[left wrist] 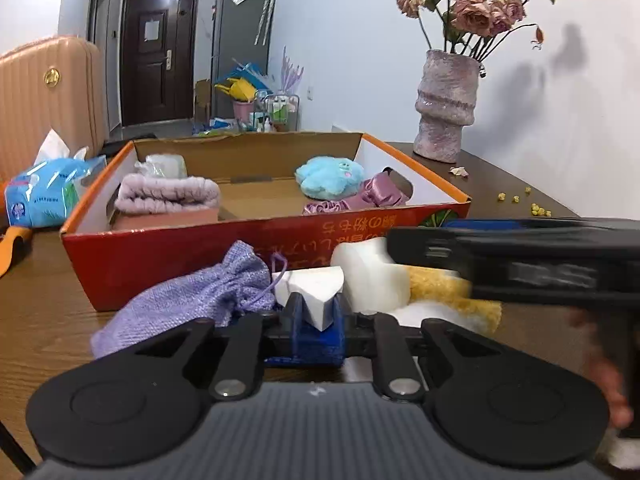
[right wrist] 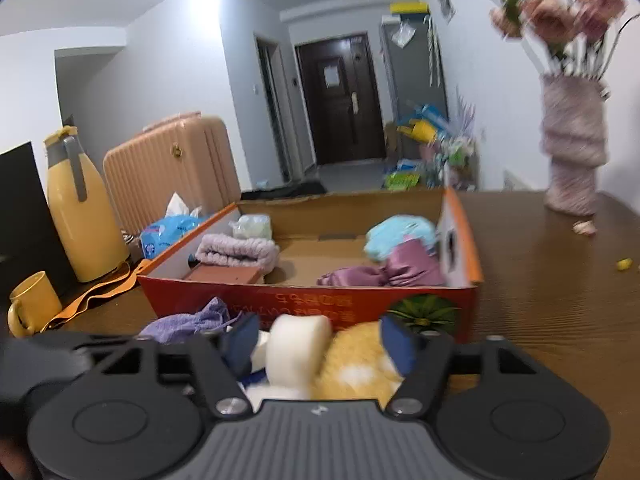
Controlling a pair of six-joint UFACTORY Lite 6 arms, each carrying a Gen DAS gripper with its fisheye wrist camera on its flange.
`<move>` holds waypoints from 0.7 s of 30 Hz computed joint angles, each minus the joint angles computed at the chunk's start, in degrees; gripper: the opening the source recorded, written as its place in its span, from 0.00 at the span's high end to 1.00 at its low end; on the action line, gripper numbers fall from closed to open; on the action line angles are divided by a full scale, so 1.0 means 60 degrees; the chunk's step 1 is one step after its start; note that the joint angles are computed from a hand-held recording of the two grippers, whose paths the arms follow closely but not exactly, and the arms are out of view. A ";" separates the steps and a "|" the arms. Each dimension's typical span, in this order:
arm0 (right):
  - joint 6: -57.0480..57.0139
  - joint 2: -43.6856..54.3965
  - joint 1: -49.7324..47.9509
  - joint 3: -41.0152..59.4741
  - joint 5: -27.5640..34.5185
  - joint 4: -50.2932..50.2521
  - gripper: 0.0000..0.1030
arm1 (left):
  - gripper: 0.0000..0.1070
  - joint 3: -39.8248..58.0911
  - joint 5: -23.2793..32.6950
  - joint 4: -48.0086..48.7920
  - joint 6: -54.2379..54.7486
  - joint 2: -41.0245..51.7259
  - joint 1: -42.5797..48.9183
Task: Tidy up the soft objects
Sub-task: 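Grasp the white foam wedge with the left tool while the right tool grasps the white foam cylinder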
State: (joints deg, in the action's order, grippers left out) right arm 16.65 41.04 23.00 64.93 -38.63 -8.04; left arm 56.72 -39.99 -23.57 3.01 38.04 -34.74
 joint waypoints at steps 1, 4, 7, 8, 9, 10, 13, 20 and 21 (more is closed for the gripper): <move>0.0158 0.0304 0.0058 0.0455 0.0238 -0.0081 0.47 | 0.85 -0.0145 -0.0001 0.0215 -0.0144 -0.0140 0.0034; -0.0040 0.1111 0.0325 0.1490 0.0706 0.0266 0.63 | 0.86 -0.0497 -0.0215 0.0304 -0.0151 -0.0427 -0.0011; -0.0116 0.1391 0.0456 0.1728 0.0811 0.0204 0.70 | 0.86 -0.0527 -0.0041 0.0296 -0.0113 -0.0499 0.0024; -0.0391 0.1350 0.0510 0.1700 0.0837 0.0422 0.72 | 0.87 -0.0536 0.0012 0.0419 -0.0180 -0.0514 0.0064; -0.0561 0.1271 0.0555 0.1652 0.0879 0.0606 0.72 | 0.87 -0.0570 -0.0016 0.0454 -0.0230 -0.0544 0.0062; -0.0556 0.1180 0.0577 0.1529 0.0766 0.0642 0.73 | 0.87 -0.0634 -0.0101 0.0488 -0.0267 -0.0607 0.0044; -0.0130 0.0396 0.0591 0.0495 -0.0029 0.0543 0.73 | 0.87 -0.1352 -0.0528 0.0577 -0.0587 -0.1319 -0.0124; -0.0810 -0.3649 0.0926 -0.3824 -0.1714 0.1632 0.73 | 0.87 -0.4216 -0.1023 -0.0959 -0.0085 -0.4715 -0.1531; -0.0893 -0.4255 0.1032 -0.4411 -0.1830 0.1851 0.73 | 0.87 -0.4642 -0.1091 -0.1254 -0.0004 -0.5263 -0.1764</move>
State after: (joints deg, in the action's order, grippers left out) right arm 11.29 15.51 29.19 38.46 -49.61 3.06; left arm 28.87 -46.54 -31.09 2.99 6.46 -45.32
